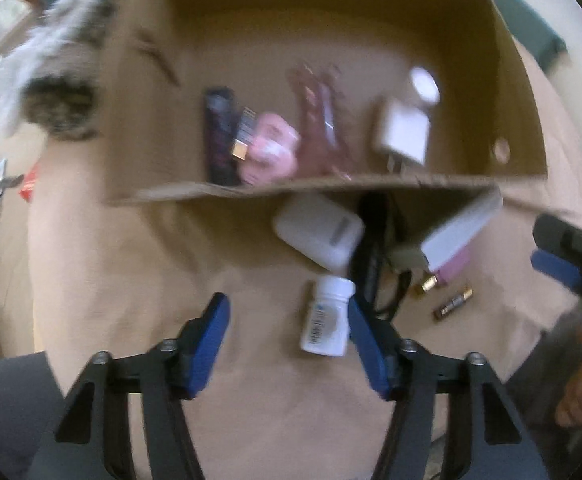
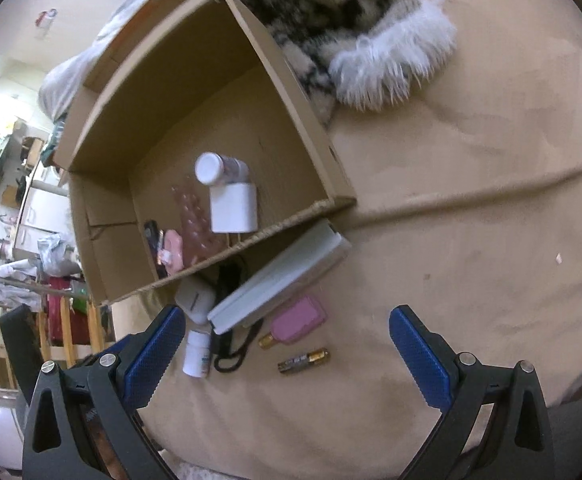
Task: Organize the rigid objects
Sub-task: 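Grasp the small white pill bottle with the left gripper while the right gripper grasps the pink gold-tipped item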
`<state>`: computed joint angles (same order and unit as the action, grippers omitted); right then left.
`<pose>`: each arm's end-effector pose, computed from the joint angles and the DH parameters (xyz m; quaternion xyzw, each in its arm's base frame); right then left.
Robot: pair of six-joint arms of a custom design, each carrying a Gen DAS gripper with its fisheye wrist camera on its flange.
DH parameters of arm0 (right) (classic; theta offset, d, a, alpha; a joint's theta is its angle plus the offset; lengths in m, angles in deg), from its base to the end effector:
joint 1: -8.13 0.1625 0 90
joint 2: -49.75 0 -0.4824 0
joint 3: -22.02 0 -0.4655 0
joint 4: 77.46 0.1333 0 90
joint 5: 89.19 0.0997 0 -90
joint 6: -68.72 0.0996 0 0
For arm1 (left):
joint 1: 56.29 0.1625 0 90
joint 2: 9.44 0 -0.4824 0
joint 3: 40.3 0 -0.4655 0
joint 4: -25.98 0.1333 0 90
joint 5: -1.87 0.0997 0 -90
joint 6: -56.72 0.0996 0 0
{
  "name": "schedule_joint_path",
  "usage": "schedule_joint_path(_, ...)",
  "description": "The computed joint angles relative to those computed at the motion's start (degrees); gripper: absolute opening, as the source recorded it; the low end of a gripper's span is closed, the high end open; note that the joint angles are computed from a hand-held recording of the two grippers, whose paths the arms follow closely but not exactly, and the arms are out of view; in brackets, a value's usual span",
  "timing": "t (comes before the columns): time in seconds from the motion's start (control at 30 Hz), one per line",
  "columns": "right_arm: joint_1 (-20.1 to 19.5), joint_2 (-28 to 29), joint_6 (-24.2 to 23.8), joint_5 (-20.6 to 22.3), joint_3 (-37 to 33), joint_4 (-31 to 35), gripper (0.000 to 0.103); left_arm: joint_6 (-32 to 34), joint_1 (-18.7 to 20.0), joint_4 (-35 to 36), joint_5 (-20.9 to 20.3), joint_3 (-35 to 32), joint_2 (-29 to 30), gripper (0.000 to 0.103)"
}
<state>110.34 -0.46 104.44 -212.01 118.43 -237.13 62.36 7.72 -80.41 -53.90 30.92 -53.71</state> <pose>0.2374 -0.7218 0.1601 -0.2476 -0.9078 0.2906 0.1735 -0.1994 -0.8410 0.1890 0.2854 0.9083 0.0348 0.3040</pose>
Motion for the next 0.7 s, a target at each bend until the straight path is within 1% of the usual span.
schedule_joint_path(0.03, -0.1, 0.1, 0.3, 0.1, -0.2, 1.1, 0.103, -0.2, 0.0, 0.7, 0.0, -0.1, 0.4, 0.042)
schedule_joint_path(0.07, -0.2, 0.4, 0.3, -0.1, -0.8, 2.8, 0.103, -0.4, 0.1, 1.3, -0.3, -0.2, 0.6, 0.042)
schedule_joint_path(0.13, 0.1, 1.7, 0.9, -2.8, -3.2, 10.7, 0.103, -0.9, 0.2, 2.8, -0.7, -0.6, 1.3, 0.041)
schedule_joint_path(0.17, 0.2, 2.6, 0.6, -3.6, -4.4, 13.6, 0.103, -1.1, 0.2, 3.1, -0.8, -0.7, 1.5, 0.04)
schedule_joint_path(0.2, 0.3, 3.4, -0.4, -3.8, -5.5, 15.5, 0.103, -1.5, 0.3, 3.5, -1.2, -1.0, 1.6, 0.037)
schedule_joint_path(0.23, 0.5, 4.2, -1.3, -4.3, -6.6, 17.5, 0.103, -1.9, 0.5, 4.0, -1.9, -1.3, 1.8, 0.029)
schedule_joint_path(0.27, 0.6, 5.1, -2.0, -5.1, -7.8, 19.5, 0.097, -2.1, 0.7, 4.7, -2.8, -1.8, 1.9, 0.026)
schedule_joint_path(0.3, 0.7, 5.7, -2.7, -5.4, -8.6, 20.7, 0.092, -2.2, 0.7, 5.1, -2.7, -1.9, 2.0, 0.026)
schedule_joint_path(0.33, 0.7, 6.4, -3.4, -5.1, -9.4, 21.9, 0.091, -2.1, 0.6, 5.2, -2.4, -1.9, 2.0, 0.026)
schedule_joint_path(0.47, 0.6, 8.7, -4.7, -6.0, -12.2, 25.3, 0.091, -2.8, 0.6, 4.9, -0.3, -2.0, 2.0, 0.025)
schedule_joint_path(0.57, 0.8, 10.3, -5.5, -6.9, -14.2, 27.5, 0.091, -4.7, 0.7, 4.4, 1.4, -2.0, 1.8, 0.025)
schedule_joint_path(0.7, 1.4, 12.4, -5.8, -9.5, -16.4, 30.6, 0.091, -5.8, 0.9, 4.9, 2.6, -2.1, 1.8, 0.025)
